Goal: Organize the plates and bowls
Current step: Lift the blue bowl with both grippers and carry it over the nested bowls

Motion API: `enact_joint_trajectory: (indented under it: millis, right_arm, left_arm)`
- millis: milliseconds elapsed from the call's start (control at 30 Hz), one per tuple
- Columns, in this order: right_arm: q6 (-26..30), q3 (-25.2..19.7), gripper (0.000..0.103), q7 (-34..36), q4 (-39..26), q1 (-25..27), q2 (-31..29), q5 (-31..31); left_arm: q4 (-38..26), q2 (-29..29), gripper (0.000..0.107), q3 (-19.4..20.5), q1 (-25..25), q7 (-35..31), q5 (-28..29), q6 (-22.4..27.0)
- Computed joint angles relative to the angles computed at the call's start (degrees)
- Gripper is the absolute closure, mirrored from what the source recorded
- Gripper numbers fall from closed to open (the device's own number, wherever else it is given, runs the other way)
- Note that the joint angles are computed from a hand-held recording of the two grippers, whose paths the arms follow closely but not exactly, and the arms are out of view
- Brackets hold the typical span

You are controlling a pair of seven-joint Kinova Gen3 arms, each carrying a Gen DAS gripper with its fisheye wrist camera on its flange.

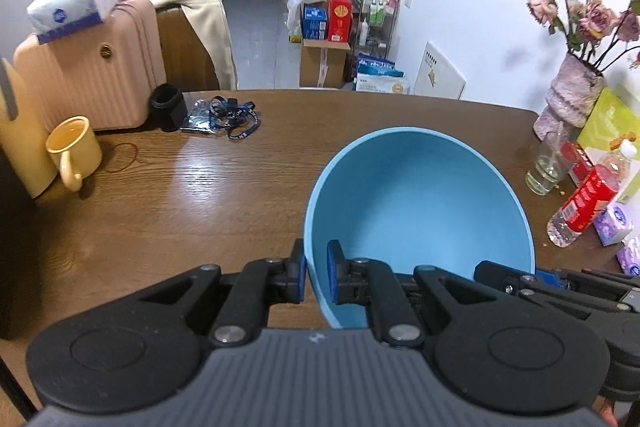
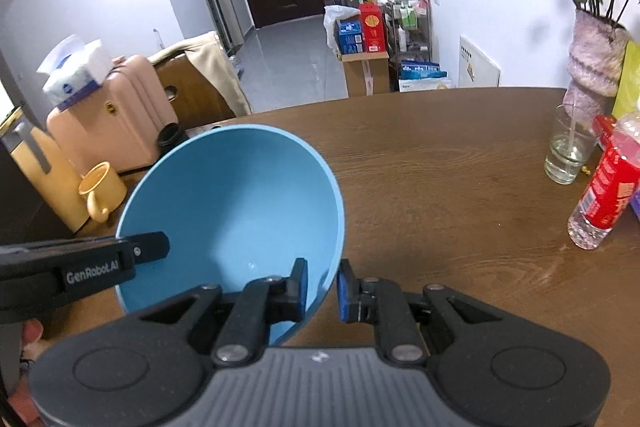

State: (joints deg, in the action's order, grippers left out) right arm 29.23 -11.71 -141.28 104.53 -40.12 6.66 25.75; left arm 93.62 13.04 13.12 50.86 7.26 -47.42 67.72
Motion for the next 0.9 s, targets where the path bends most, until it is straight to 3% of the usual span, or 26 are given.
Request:
enact_joint_trajectory:
  millis: [500,900]
  right_arm:
    - [5.79,-9.87,0.088,-12.43,7.05,-0.09,-10.89,7.22]
    - [11.17,-19.63,0.088,-21.82,11.78,0.34,-16.49,10.03]
  left_arm:
    - [0.62,-2.43,0.096,6.2,9.45,10.25,-2.57,12.4]
    - [2.54,-1.79,0.096,9.17,17.27,20.89,-3.48,17.38]
